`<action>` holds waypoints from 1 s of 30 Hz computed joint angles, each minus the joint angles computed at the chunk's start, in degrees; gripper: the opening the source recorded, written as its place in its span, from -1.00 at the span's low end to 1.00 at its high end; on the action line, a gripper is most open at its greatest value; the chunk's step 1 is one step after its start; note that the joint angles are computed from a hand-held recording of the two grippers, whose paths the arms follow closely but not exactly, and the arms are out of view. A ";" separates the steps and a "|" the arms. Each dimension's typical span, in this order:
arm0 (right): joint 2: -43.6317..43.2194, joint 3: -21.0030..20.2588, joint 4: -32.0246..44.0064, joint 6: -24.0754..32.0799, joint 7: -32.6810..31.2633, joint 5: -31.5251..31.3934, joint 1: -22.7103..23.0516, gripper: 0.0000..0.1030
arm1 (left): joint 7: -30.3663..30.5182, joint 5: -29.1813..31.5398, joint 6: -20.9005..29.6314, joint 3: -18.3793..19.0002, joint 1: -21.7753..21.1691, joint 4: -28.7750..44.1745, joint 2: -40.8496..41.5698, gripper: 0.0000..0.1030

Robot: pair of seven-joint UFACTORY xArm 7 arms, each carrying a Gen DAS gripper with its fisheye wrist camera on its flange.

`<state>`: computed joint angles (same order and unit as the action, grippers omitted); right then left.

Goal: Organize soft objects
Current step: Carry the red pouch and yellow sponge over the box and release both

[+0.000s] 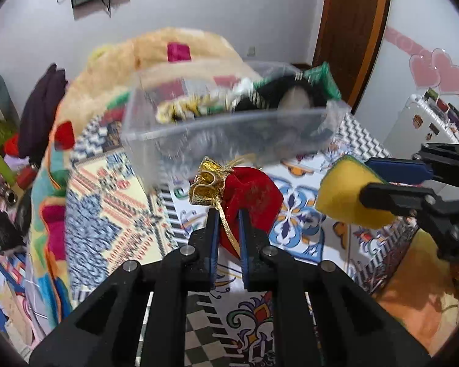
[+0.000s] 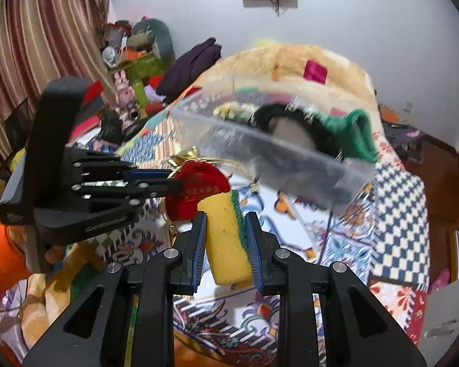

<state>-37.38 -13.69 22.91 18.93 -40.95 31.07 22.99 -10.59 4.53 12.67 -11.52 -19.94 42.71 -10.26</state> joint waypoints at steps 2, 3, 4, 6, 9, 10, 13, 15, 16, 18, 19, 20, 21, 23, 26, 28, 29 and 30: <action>-0.23 -0.08 0.37 -1.27 -0.04 0.35 0.11 -0.55 | -0.24 0.12 -0.68 0.03 0.14 -0.30 -1.60 -0.78; -0.40 -0.09 0.46 -1.84 0.06 0.40 0.16 -0.55 | -0.17 0.06 -1.09 0.16 0.22 -0.34 -2.05 -0.78; -0.28 -0.01 0.71 -2.69 0.25 0.42 0.31 -0.55 | -0.21 -0.05 -1.62 0.26 0.33 -0.36 -2.75 -0.78; -0.75 0.08 0.92 -4.09 0.74 0.04 0.34 -0.55 | -0.46 -0.18 -2.53 0.22 0.56 -0.17 -3.46 -0.78; -0.89 -0.66 1.78 -6.21 1.28 -0.45 1.33 -0.55 | -1.12 -0.08 -3.87 0.08 1.31 0.33 -4.72 -0.78; -0.91 -0.96 2.15 -6.89 1.42 -0.74 1.63 -0.55 | -1.39 0.05 -4.46 -0.06 1.63 0.77 -4.64 -0.78; -0.39 -2.03 3.71 -9.45 1.91 -1.56 2.99 -0.55 | -2.31 0.39 -6.04 -0.37 2.45 1.85 -4.59 -0.78; 0.10 -3.12 4.57 -11.06 2.11 -2.02 4.32 -0.55 | -2.07 -0.10 -7.19 0.16 2.35 2.65 -4.22 -0.78; 0.62 -4.07 5.35 -12.15 2.15 -1.98 5.52 -0.55 | -2.39 0.11 -7.84 -0.01 2.83 3.18 -3.98 -0.78; 1.47 -5.50 6.33 -13.82 2.44 -2.32 7.19 -0.55 | -3.17 0.53 -9.05 -0.48 3.64 4.08 -3.57 -0.78; 2.15 -6.18 7.01 -14.59 2.71 -2.53 7.99 -0.55 | -3.24 0.41 -9.74 -0.30 3.67 4.75 -3.10 -0.78; 3.06 -7.30 7.93 -15.56 2.87 -2.52 9.27 -0.55 | -3.09 0.17 -10.14 -0.03 3.48 5.26 -2.67 -0.78; 3.65 -8.30 8.52 -16.32 3.07 -2.58 10.39 -0.55 | -3.21 0.25 -10.64 -0.05 3.73 6.09 -1.93 -0.78; 5.44 -10.42 10.15 -18.09 3.60 -2.71 12.80 -0.55 | -4.89 2.19 -11.15 -1.63 5.87 7.64 -0.44 -0.78; 7.76 -14.14 12.16 -20.13 4.21 -3.18 16.76 -0.55 | -8.20 6.11 -11.05 -3.52 8.52 10.26 2.44 -0.78; 9.49 -15.90 13.46 -21.04 5.08 -3.70 18.59 -0.55 | -10.67 9.18 -10.68 -3.82 9.28 12.03 4.64 -0.78; 10.65 -17.47 14.39 -21.33 5.34 -3.80 20.18 -0.55 | -11.04 9.86 -10.54 -3.19 8.83 12.80 5.70 -0.78; 11.31 -18.78 14.96 -21.44 5.53 -3.90 21.46 -0.55 | -11.31 10.39 -10.24 -2.57 8.26 13.63 6.80 -0.78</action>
<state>-26.07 -32.47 37.87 -2.51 -35.42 27.17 44.45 -21.90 14.92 2.43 -14.09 -11.69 56.34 -3.46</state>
